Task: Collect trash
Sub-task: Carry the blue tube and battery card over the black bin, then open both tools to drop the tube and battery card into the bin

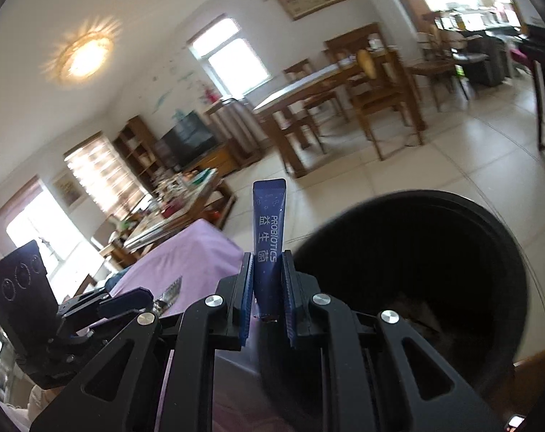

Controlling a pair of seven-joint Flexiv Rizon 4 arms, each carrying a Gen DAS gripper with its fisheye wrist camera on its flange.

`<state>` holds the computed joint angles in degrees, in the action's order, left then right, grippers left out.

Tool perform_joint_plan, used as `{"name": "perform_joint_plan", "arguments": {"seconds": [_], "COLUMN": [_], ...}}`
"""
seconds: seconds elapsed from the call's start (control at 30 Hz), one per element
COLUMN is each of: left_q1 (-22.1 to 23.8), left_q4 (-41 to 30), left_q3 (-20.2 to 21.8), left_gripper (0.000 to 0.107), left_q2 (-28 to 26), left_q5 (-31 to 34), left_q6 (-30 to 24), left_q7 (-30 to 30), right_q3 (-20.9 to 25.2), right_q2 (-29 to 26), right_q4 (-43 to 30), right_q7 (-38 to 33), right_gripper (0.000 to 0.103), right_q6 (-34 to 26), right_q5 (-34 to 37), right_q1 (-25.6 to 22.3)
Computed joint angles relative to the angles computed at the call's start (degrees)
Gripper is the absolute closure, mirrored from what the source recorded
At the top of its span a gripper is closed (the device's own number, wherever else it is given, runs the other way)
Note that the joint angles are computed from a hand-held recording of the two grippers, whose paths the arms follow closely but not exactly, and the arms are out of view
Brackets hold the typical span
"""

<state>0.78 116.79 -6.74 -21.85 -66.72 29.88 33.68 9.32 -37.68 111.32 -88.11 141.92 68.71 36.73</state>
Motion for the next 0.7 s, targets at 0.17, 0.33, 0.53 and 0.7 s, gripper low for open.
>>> {"name": "perform_joint_plan", "arguments": {"seconds": [0.17, 0.33, 0.53, 0.7], "left_q1": [-3.5, -6.0, -8.2, -9.2], "left_q4": [1.3, 1.5, 1.1, 0.3], "left_q3": [-1.8, -3.2, -5.2, -6.0], "left_gripper": [0.08, 0.08, 0.08, 0.059], "left_q2": [-1.5, -3.9, -6.2, -7.1], "left_q5": [-1.6, -1.6, -2.7, -1.9], "left_q6": [3.4, 7.4, 12.4, 15.9], "left_q7": [-0.9, -2.1, -3.1, -4.8], "right_q3": [0.9, 0.9, 0.3, -0.3], "right_q2": [-2.0, -3.9, -4.8, -5.1], "right_q4": [3.2, 5.6, 7.3, 8.2], "right_q7": [7.3, 12.7, 16.5, 17.8], "right_gripper": [0.087, 0.084, 0.084, 0.07], "right_q6": [2.9, 4.5, 5.1, 5.0], "right_q5": [-1.2, -2.6, -3.4, -3.2], "right_q1": [-1.1, -1.5, -1.2, -0.9]}}
